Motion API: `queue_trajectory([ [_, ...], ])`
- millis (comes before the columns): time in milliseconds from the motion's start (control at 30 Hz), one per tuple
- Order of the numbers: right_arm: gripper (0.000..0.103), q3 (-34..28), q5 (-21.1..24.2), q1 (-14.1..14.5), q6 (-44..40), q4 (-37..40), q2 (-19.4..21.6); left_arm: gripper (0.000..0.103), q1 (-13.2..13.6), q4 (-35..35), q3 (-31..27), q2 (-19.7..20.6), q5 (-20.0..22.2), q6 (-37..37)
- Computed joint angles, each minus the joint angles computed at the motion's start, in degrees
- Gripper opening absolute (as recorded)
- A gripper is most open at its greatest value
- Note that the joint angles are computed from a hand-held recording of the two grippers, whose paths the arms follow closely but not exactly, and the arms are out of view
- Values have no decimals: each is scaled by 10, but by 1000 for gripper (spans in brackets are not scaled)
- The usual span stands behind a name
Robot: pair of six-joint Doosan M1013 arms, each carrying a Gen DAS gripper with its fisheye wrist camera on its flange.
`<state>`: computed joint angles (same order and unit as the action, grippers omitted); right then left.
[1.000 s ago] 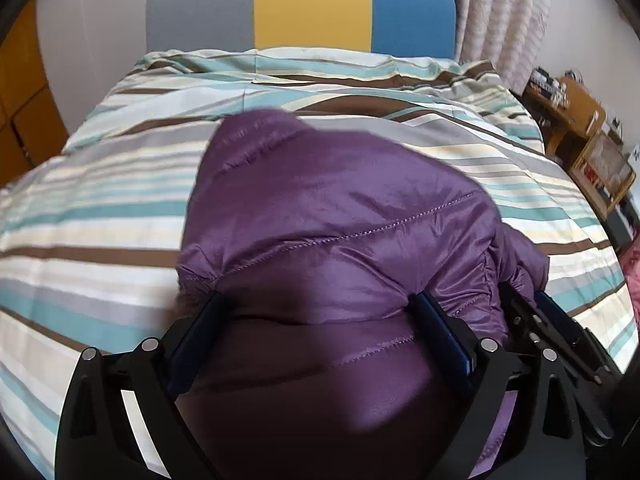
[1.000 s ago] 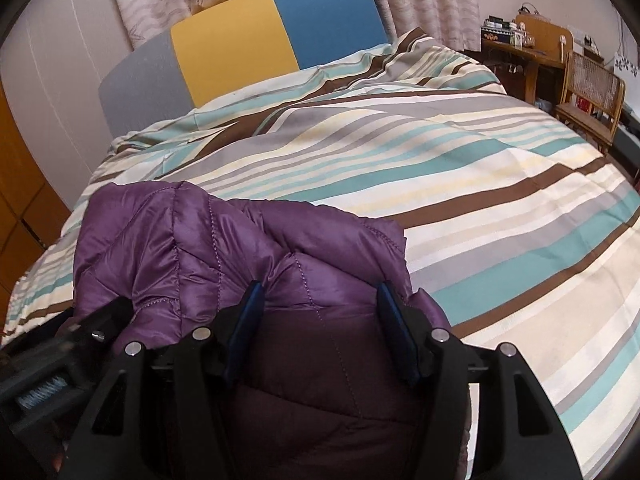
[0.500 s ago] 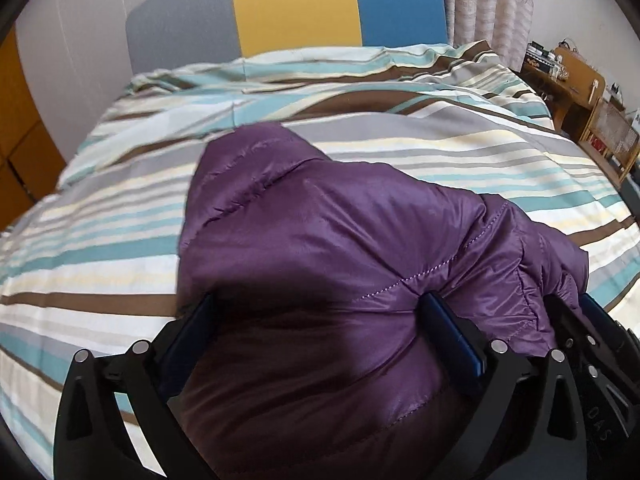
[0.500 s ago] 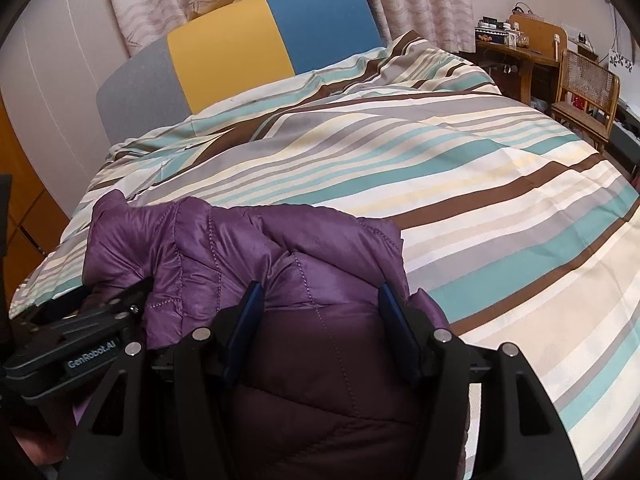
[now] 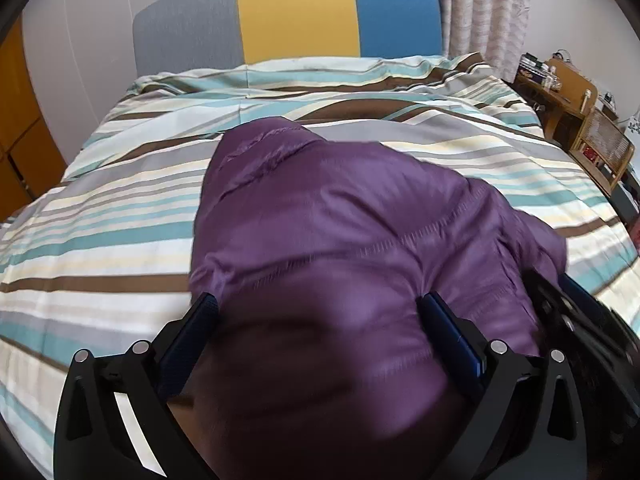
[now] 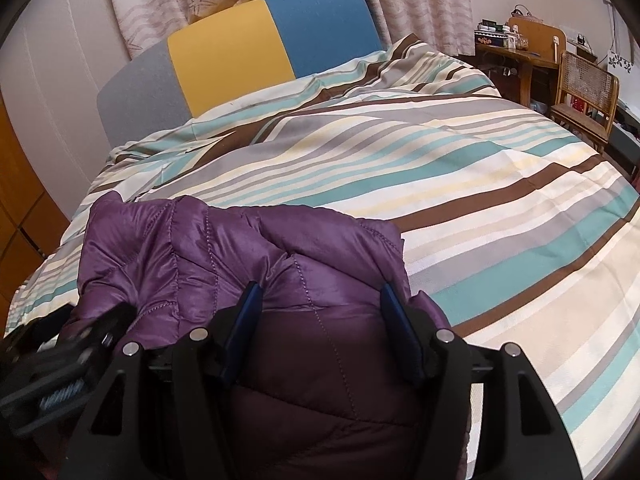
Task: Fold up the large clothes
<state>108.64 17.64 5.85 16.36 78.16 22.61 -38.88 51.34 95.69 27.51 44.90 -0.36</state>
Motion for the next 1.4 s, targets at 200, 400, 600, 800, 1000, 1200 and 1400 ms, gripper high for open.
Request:
queue_trajectory([
  [200, 80, 19, 6, -6, -46, 31, -21, 100, -23, 53, 53, -38, -35, -81],
  [400, 87, 61, -10, -16, -80, 27, -66, 100, -37, 88, 101, -74, -69, -145],
  [600, 87, 86, -2, -34, 9, -43, -91, 100, -38, 81, 126, -89, -105, -171],
  [800, 89, 93, -22, -32, 31, -79, -88, 100, -42, 61, 119, -77, -95, -124],
  [1000, 90, 95, -26, -32, 32, -80, -79, 100, -43, 59, 114, -67, -81, -91],
  [1200, 91, 96, -21, -33, 48, -97, -81, 100, -26, 57, 141, -86, -164, -168],
  [1400, 91, 98, 4, -41, 63, -110, -83, 100, -8, 54, 174, -108, -271, -225],
])
